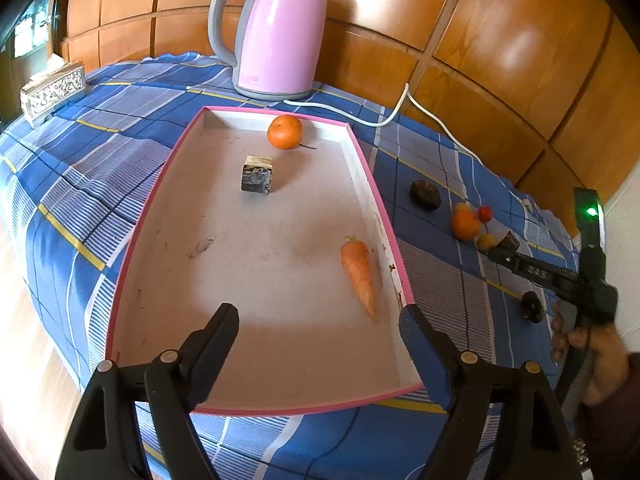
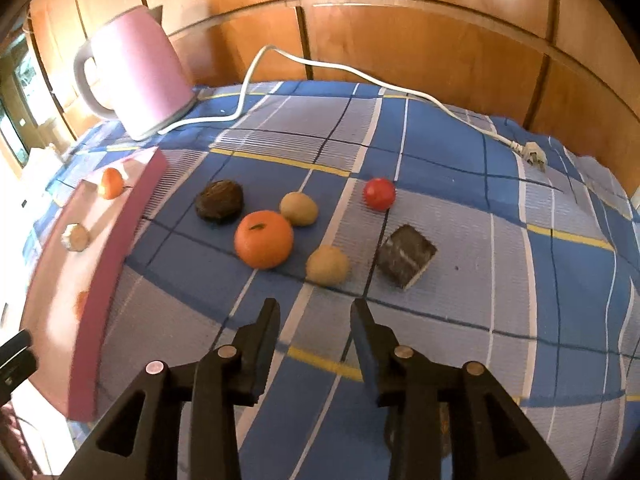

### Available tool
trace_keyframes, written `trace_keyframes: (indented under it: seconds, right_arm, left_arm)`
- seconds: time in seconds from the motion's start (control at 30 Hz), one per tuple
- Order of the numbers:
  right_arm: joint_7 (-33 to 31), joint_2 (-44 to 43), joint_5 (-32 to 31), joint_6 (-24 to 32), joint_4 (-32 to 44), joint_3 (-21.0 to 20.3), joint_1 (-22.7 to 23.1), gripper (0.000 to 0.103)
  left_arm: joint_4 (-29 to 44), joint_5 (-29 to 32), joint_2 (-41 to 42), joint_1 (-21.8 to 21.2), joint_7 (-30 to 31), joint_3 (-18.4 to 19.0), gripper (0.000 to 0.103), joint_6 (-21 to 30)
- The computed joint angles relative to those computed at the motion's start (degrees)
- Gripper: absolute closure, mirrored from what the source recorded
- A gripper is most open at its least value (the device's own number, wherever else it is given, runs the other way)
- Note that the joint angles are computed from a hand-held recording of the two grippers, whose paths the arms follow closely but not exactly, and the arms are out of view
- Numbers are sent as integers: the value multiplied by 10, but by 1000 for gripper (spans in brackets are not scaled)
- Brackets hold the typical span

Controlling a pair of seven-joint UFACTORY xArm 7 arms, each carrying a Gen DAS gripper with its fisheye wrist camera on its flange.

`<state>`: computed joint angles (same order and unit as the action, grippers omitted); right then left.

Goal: Organize fruits
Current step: 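Move right gripper to the tan potato and close on it, then carry the tan potato into the tray and open right gripper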

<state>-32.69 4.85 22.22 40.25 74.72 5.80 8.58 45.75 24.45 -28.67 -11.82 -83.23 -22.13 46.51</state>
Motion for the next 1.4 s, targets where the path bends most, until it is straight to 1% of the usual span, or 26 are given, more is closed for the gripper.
trace_keyframes:
  seconds: [0.03,0.07,0.3,0.33,0.37,0.43,0.53,0.7,0.93,1.17,1.4]
  right_arm:
    - [17,10,-23,-9,6,0,5,66]
    - [24,16,-33,-13,12,0,6,66]
    - [63,62,-84,-16,53,5,14,66]
    - [68,65,-89,-15,56,6,15,69]
    - [67,68,-91,-17,56,8,14,76]
    - [59,65,-85,-18,54,11,11,76]
    - [39,44,-64,-28,32,15,5,76]
    - [3,-7,-9,-18,-17,10,-4,75]
    - [-47,-67,50,-10,-71,-5,7,75]
    - [-96,-98,100,23,-85,-14,28,75]
    - [-132,-118,125,58,-90,-10,56,75]
  left_arm:
    - [-1,-1,-1,0,0,0,20,1]
    - [-3,-1,-2,-1,0,2,19,0]
    - [-1,-1,0,2,-2,0,19,11]
    - [0,0,0,3,-4,-1,19,13]
    - [1,2,1,4,-6,-2,19,17]
    - [4,5,3,5,-10,-2,17,25]
    - [5,12,3,6,-19,-5,17,36]
    - [6,16,3,2,-26,-4,17,51]
    - [9,29,-4,1,-40,-10,17,69]
    - [9,35,-11,-1,-47,-11,15,76]
    - [2,35,-22,2,-56,-12,13,77]
